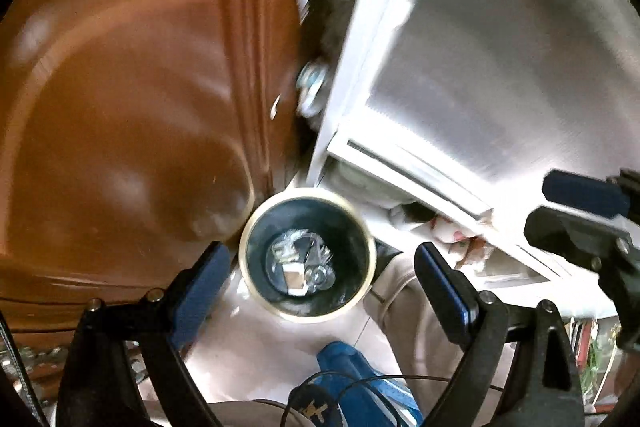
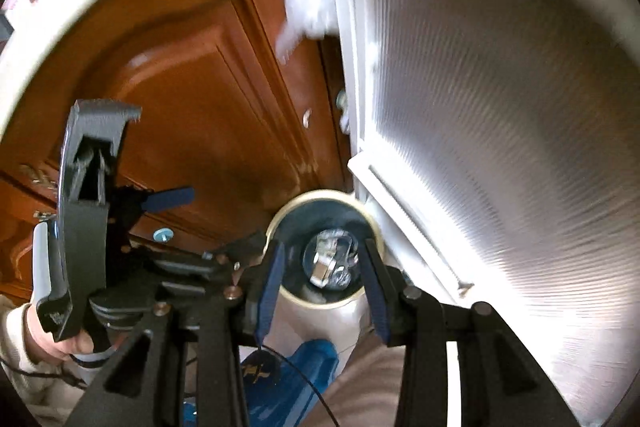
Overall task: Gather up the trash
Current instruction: 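Raise both tools back to the counter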
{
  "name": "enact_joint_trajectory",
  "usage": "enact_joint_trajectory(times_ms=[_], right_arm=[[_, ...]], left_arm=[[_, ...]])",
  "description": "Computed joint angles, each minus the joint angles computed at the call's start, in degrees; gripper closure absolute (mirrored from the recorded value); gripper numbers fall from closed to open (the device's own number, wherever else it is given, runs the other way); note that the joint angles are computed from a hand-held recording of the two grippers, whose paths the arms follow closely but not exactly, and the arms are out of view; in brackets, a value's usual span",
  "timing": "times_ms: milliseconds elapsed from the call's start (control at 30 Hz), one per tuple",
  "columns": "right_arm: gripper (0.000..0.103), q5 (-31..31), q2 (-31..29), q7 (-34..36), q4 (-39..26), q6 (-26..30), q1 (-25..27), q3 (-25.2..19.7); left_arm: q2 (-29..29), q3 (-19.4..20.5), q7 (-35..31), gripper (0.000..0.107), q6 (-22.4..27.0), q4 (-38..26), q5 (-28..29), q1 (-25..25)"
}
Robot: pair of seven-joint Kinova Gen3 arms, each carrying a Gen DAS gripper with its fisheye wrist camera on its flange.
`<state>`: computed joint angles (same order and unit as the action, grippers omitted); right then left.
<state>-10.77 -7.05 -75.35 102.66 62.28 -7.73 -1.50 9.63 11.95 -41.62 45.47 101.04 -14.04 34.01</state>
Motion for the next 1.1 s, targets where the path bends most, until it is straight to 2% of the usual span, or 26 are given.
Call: enact_joint_trajectory(times_ms=[67,233,367,500,567,700,867,933,967,1067,1100], right_arm=[[0.064,-0.1,-1.6,0.0,-0.7,0.6,0.2,0.3],[0.064,-2.8,-5.9,1.6,-3.0,3.1,0.4,2.1],[0.064,-4.7,-6.6,3.4,-6.7,5.3,0.1,3.4],[0.064,-9.7,-6.2,5.7,-12.5,7.6,0.5,6.5],[0.064,-12.4,-5.4,6.2,-17.2,10.1,1.1,8.1],[0.062,-16.5,-0.4,6.4,-27.8,14.6,3.5,10.1],[0.049,-13.6,7.2,5.3,-41.1,14.9,6.7,7.4],[0.046,-10.7,10.5,5.9,-45.2,14.2,7.3,5.6],[0.045,-8.3,11.8,6.1,-46.3,13.0,6.2,5.6],[0.042,-2.1,16.7,8.0,-52.0,11.1,0.7,8.9],[0.042,0.3,18.6,9.1,-53.6,10.0,-2.0,10.9]], left_arm=[[-1.3,-0.3,1.3,0.015,2.2,-1.6,-1.5,1.8],[-4.5,1.6,3.4,0.015,7.7,-5.9,-3.6,2.2],[-6.5,-4.7,2.7,0.015,12.9,-11.9,-6.5,9.6],[-5.8,-3.9,1.1,0.015,20.2,-20.3,-11.6,10.5],[-5.3,-3.6,-1.3,0.015,22.7,-24.6,-11.4,9.1],[-3.3,-7.4,-9.4,0.015,25.4,-34.8,-3.6,5.0],[3.0,-10.5,-15.1,0.015,31.5,-48.0,1.7,0.5],[5.9,-8.7,-16.1,0.015,34.1,-53.3,1.5,-2.6],[7.6,-6.6,-16.4,0.015,35.6,-56.0,0.5,-4.5],[13.3,0.5,-17.4,0.015,39.6,-64.0,-1.8,-10.5],[14.9,1.7,-17.3,0.015,41.4,-66.6,-1.9,-11.4]])
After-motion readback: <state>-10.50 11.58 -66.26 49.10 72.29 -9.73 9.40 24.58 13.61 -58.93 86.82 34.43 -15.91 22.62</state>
